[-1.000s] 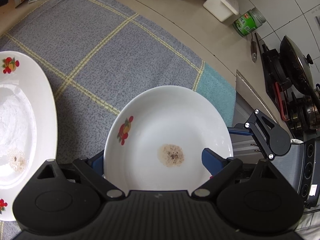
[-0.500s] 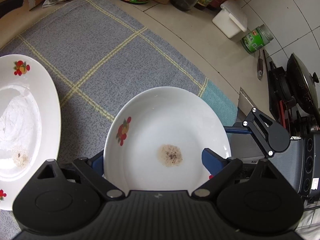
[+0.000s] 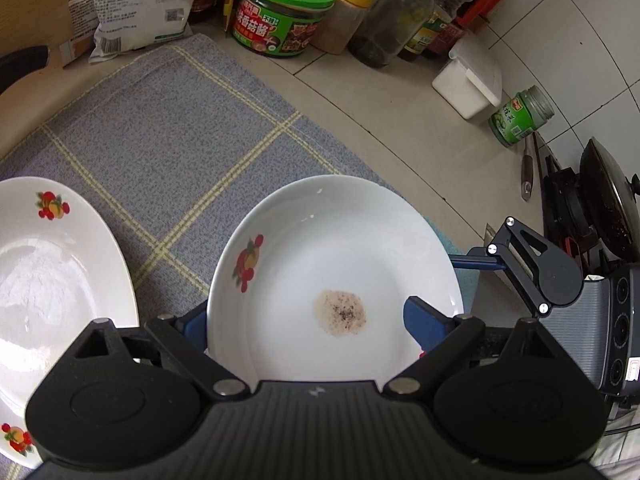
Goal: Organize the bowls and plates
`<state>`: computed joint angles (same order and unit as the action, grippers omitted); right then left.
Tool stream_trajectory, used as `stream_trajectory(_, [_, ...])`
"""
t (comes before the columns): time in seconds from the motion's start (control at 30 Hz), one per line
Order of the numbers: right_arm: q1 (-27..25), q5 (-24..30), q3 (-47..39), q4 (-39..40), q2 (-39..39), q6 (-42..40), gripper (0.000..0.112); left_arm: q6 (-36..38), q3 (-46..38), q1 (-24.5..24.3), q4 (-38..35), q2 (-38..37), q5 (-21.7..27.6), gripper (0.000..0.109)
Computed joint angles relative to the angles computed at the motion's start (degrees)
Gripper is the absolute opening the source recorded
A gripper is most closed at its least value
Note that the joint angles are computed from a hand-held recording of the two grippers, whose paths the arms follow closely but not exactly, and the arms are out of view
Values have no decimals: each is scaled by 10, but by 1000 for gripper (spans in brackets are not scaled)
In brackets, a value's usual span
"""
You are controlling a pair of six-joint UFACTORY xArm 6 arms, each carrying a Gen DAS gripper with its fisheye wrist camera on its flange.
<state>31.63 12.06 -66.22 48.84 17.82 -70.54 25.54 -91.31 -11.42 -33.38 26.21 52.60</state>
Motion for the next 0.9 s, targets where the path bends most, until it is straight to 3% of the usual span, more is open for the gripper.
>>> stream_trajectory(0.9, [-36,0,-117,-156,107,159,103,-6,-225,-6,37,180,6,94])
